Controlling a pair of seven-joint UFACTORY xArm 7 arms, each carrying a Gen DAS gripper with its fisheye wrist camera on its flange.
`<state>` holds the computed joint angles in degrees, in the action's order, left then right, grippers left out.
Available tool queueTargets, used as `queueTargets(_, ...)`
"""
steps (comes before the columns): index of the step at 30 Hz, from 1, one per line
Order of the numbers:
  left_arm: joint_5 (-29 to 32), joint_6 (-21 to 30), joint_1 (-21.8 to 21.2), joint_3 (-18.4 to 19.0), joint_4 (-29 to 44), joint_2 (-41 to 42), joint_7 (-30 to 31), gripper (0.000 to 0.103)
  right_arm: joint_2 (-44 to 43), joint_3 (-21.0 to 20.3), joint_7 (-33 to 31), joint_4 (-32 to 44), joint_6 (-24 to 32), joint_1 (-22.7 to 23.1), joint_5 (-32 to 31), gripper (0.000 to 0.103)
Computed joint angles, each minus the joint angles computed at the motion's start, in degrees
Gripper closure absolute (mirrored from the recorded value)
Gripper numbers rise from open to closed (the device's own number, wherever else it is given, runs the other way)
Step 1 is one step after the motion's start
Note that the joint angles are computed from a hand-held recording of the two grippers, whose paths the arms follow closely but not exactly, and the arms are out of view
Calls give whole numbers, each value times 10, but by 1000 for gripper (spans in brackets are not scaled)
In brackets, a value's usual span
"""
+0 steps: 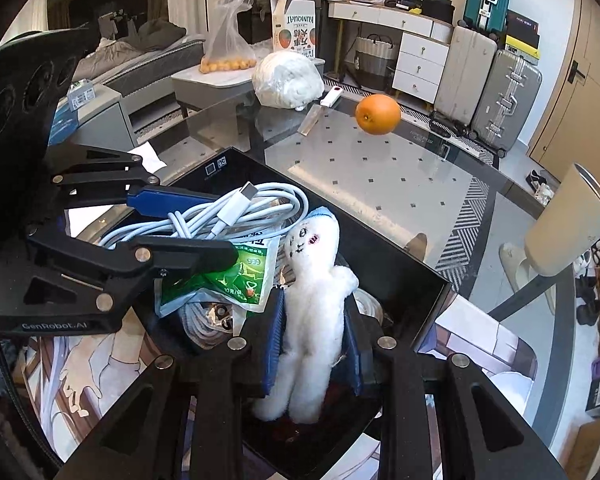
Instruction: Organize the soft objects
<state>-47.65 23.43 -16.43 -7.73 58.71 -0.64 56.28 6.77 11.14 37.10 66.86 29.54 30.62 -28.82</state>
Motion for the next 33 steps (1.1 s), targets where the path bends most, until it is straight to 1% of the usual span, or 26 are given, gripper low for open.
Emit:
queueTargets(3,-3,1,0,0,1,1,-3,71,-1,-1,6,1,7,2,-7,73)
queueTargets(5,0,-1,0,0,0,-1,-8,71,-8,-2,23,-1,18,6,-27,62)
queueTargets(6,-1,-2,0,0,-1,-3,-9,70,-14,-2,39,-4,23,9,-49,59)
queueTargets(8,-7,-2,0,1,-6,-8,-5,64,-30,1,51,-18,16,6,-60,56)
queueTargets(9,-13,2,0,2,-9,-13,-2,55,-38,3,53,-26,8,3,-60,54)
queueTargets(10,-21,3,-1,4,-13,-19,4,54,-51,6,64,-36,4,0,-67,48)
queueTargets(11,-28,2,-3,5,-17,-24,10,53,-57,9,75,-40,4,-3,-76,39)
queueTargets(12,-26,0,-5,6,-21,-28,10,52,-64,13,90,-46,4,-6,-88,34)
queueTargets(13,-15,-7,-7,6,-25,-31,0,50,-73,16,109,-53,1,-9,-103,25)
queueTargets(14,-8,-14,-9,6,-30,-35,-7,49,-84,20,132,-63,-3,-14,-119,23)
queueTargets(15,-8,-22,-11,8,-36,-41,-8,42,-91,24,146,-70,-6,-19,-126,22)
queueTargets(16,-13,-30,-14,10,-42,-47,-8,25,-97,28,156,-76,-8,-23,-130,21)
queueTargets(17,-23,-40,-18,13,-49,-53,-4,16,-105,32,167,-83,-11,-27,-130,17)
queueTargets(18,-58,-55,-26,19,-60,-65,20,3,-111,36,180,-90,-14,-32,-133,15)
queueTargets(19,-93,-64,-35,27,-66,-73,47,0,-120,40,203,-100,-22,-37,-144,12)
queueTargets(20,-137,-68,-45,37,-72,-82,84,0,-127,45,219,-107,-30,-43,-152,9)
queueTargets(21,-165,-68,-50,44,-77,-91,105,0,-136,49,237,-118,-42,-48,-159,7)
queueTargets(22,-179,-70,-52,47,-82,-97,112,0,-146,54,263,-131,-61,-56,-174,3)
queueTargets(23,-188,-75,-54,48,-88,-102,117,0,-153,61,285,-139,-72,-65,-189,1)
queueTargets(25,-217,-97,-61,50,-99,-110,138,0,-170,79,348,-157,-97,-84,-236,1)
queueTargets(27,-245,-104,-68,54,-111,-122,161,0,-186,99,408,-170,-112,-102,-277,1)
queueTargets(29,-264,-111,-75,54,-124,-134,180,0,-195,114,448,-178,-122,-113,-303,1)
queueTargets(32,-303,-151,-91,48,-138,-144,220,0,-207,135,491,-188,-131,-123,-336,1)
queueTargets(33,-328,-164,-100,48,-142,-148,244,0,-211,143,505,-189,-127,-125,-348,1)
